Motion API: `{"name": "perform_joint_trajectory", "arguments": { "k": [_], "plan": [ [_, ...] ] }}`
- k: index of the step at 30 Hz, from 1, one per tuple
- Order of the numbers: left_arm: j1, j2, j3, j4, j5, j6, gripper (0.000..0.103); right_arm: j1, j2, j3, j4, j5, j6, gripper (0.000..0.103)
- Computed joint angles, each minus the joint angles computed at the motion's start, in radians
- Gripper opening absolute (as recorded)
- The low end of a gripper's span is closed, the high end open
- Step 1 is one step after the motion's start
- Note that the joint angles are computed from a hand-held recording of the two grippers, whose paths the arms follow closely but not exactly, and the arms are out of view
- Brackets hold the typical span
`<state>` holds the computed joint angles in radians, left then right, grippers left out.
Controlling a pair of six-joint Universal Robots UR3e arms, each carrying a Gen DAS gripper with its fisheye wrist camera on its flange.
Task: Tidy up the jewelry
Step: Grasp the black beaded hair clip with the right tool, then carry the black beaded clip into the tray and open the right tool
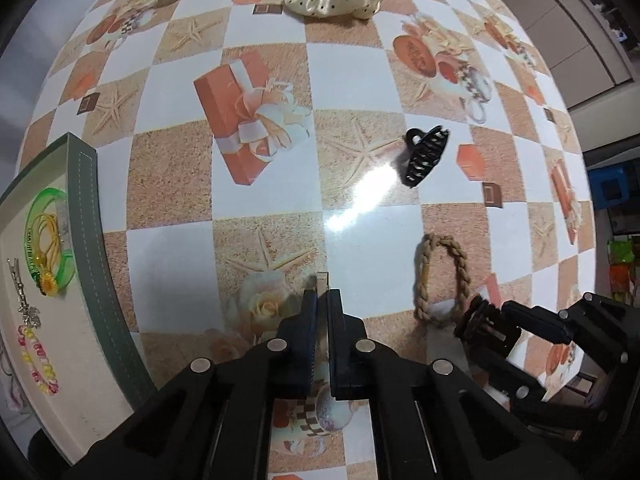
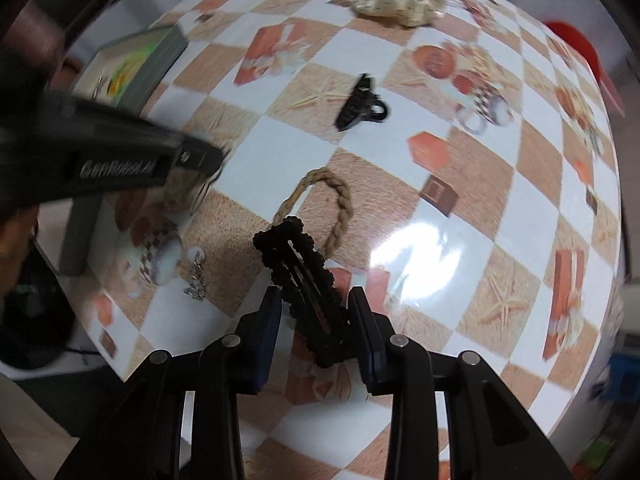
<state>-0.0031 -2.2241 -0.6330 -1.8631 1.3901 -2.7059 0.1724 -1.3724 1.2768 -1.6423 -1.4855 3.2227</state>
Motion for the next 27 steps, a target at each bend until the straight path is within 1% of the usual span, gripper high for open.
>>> {"name": "perform_joint_trajectory", "arguments": {
  "k": [2, 4, 5, 7, 9, 11, 15, 22, 27],
  "plan": [
    [0.016, 0.013, 0.011, -0.024, -0.017, 0.019, 0.009, -0.026, -0.018, -0.001, 0.017, 0.031, 0.037, 0.037],
    [0.043, -0.035, 0.128, -0.095, -0.031, 0.044, 0.009, -0.048, -0.033, -0.002, 0.032, 0.054, 0.071, 0.037],
    [0.050, -0.037, 0.152, -0.115, -0.037, 0.051, 0.009, -0.059, -0.037, -0.002, 0.037, 0.065, 0.084, 0.037],
    [0.066, -0.026, 0.143, -0.115, -0.048, 0.066, 0.009, -0.085, -0.065, 0.029, 0.035, 0.087, 0.109, 0.037],
    [0.085, -0.015, 0.163, -0.145, -0.058, 0.086, 0.009, -0.110, -0.079, 0.029, 0.047, 0.107, 0.130, 0.037],
    [0.109, 0.033, 0.105, -0.137, -0.066, 0.112, 0.009, -0.139, -0.096, 0.041, 0.051, 0.125, 0.139, 0.037],
    [0.144, 0.061, 0.104, -0.154, -0.087, 0.143, 0.009, -0.139, -0.093, 0.032, 0.047, 0.146, 0.186, 0.037],
    [0.236, 0.125, 0.070, -0.174, -0.114, 0.197, 0.009, -0.096, -0.005, -0.122, 0.094, 0.153, 0.221, 0.037],
    [0.307, 0.156, 0.055, -0.183, -0.131, 0.233, 0.009, -0.046, 0.098, -0.289, 0.135, 0.155, 0.227, 0.037]
  ]
}}
